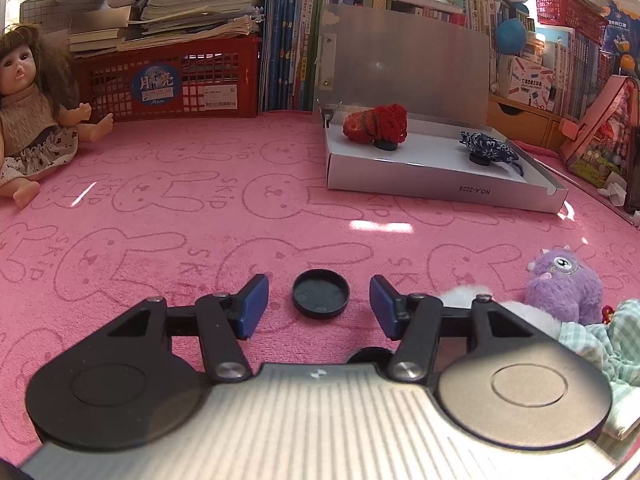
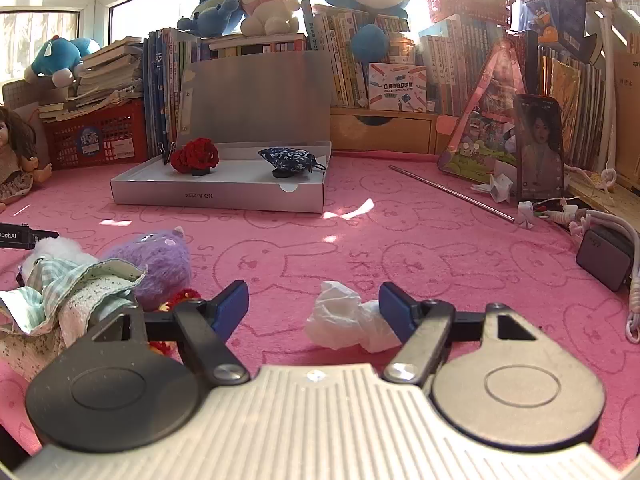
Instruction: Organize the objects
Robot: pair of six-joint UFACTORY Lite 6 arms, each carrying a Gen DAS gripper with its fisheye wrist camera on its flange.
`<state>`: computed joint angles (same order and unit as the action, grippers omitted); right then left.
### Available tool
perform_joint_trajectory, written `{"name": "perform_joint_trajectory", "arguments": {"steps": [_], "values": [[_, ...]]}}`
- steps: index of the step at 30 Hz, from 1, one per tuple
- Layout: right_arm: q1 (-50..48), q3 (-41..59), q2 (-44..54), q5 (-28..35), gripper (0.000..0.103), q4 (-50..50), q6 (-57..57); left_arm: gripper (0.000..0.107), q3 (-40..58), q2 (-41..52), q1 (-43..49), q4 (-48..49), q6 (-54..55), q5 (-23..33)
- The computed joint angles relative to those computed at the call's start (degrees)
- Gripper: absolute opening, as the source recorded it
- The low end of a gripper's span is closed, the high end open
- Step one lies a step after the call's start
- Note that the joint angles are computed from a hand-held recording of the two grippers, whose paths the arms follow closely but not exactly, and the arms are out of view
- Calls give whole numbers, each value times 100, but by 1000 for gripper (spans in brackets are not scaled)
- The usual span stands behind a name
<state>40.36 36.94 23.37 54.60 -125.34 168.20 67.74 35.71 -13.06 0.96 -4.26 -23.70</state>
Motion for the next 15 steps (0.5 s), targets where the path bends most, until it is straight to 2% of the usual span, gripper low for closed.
{"name": "perform_joint_trajectory", "arguments": {"steps": [6, 12, 15], "values": [[23, -5, 124, 281, 103, 241, 259, 62, 91, 102, -2, -123, 86, -43], [-210, 68, 193, 126, 103, 376, 380, 62, -135, -28, 36, -223, 148, -160], [-343, 178, 225, -149, 103, 413, 335, 62, -117, 10, -34, -505, 536, -192]]}}
